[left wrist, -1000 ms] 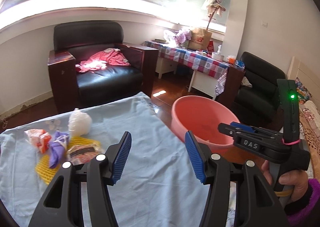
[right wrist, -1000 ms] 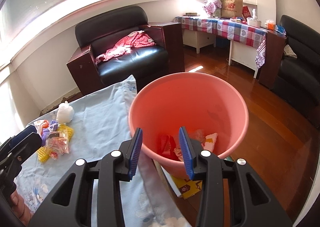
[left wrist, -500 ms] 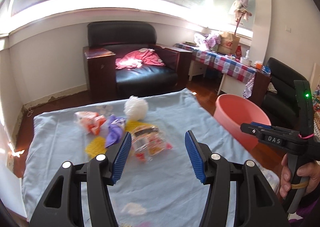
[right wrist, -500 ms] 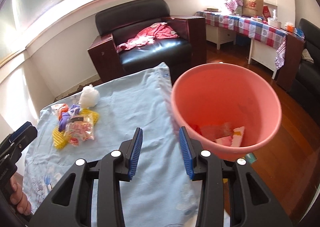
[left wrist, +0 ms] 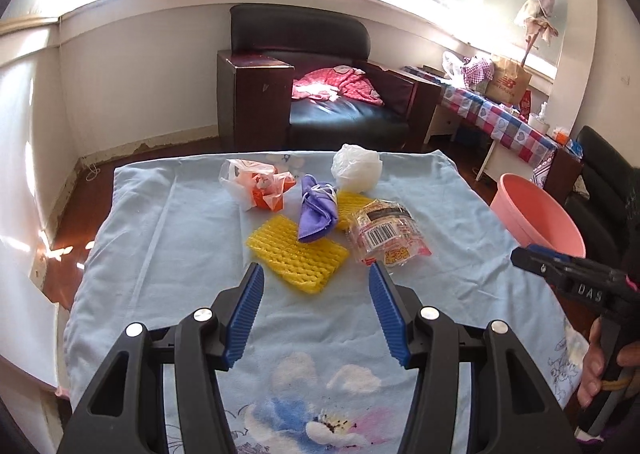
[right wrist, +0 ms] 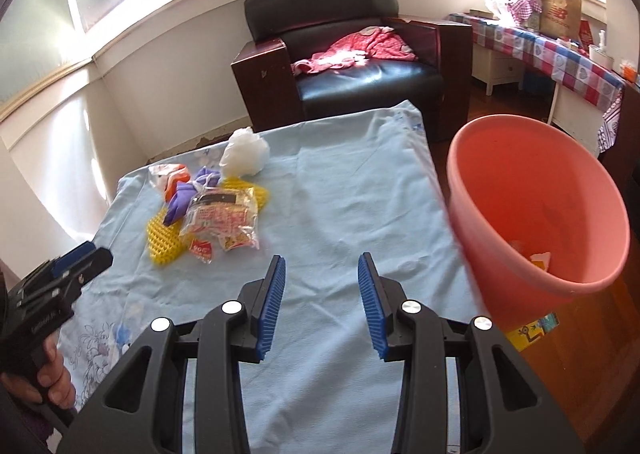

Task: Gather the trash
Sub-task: 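Move both open tools back over the trash on the table, then grasp the purple glove with the left tool while the right tool approaches the white plastic bag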

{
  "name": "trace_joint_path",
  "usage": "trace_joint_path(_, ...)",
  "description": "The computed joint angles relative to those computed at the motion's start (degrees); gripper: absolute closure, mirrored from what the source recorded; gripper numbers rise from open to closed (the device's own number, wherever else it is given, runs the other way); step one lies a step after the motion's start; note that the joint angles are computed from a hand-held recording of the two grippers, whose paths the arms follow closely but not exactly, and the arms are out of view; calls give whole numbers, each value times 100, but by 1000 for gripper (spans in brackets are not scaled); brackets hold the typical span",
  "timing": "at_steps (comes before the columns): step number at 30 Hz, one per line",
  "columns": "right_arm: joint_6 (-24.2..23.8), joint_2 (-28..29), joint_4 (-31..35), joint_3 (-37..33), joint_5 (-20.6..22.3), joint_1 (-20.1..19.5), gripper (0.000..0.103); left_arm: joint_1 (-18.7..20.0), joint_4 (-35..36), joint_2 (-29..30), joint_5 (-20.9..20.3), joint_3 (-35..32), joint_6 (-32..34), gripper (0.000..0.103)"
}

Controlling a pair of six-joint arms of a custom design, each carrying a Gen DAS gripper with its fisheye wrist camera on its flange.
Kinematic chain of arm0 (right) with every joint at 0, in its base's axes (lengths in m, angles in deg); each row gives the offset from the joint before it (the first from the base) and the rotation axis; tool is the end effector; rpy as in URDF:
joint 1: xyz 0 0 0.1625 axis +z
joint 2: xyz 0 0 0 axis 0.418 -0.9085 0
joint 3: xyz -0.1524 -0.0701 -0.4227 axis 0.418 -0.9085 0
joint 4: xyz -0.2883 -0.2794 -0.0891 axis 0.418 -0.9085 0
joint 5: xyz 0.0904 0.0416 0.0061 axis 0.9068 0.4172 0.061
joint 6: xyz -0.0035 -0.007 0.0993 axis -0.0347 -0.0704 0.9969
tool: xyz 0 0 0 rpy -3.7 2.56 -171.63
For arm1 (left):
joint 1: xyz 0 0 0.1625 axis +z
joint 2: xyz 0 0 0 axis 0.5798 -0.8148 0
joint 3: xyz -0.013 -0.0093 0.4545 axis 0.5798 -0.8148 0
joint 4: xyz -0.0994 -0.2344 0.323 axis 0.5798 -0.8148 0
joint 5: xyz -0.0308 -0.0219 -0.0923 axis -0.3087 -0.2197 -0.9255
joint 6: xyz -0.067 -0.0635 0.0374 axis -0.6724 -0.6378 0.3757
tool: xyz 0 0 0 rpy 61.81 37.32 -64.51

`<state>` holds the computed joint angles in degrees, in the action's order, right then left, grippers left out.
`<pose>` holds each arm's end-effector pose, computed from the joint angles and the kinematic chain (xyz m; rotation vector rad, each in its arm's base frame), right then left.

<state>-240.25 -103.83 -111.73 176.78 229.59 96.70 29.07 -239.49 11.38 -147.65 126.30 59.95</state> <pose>0.2288 -0.2703 -0.0689 0.0041 -2.3139 1.1012 0.0310 -0.3424 0.2011 0.8935 2.4622 -0.8173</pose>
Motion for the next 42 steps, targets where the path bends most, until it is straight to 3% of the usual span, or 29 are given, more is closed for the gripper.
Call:
trace_joint_path(1,0,25,23,-28,-41,-16,65,20,61,31,-30,-86,-42,50)
trace_joint_path(3,-12,53,53,-63,-104,-47,65,24,164,118,-95,-232,-113,60)
trace_joint_path(8,-88,97,164,-120,-249,-132,65,97,373,482,-192,-595,-266,66)
trace_joint_path(15,-195,29,273,-136,-551,-351,65,89,640,926,-218,-1041,-490,66)
trace_joint_path(26,-708,-141,409,-419,-862,-605,65,77,531,1663,237,-1403,-320,68)
trace_joint_path(30,-911,-130,571,-595,-1082,-729,65,182,518,1750,405,-1459,-333,74)
trace_joint_path(33,-1118,-161,725,-760,-1408,-865,65,318,443,1675,197,-1470,-311,81)
trace_joint_path(39,-1405,-120,1111,-1270,-1763,-1057,64,352,170,1460,21,-1323,-190,84)
trace_joint_path(42,-1507,-49,1348,-1593,-1905,-1158,53,394,188,1300,-121,-1237,-188,84)
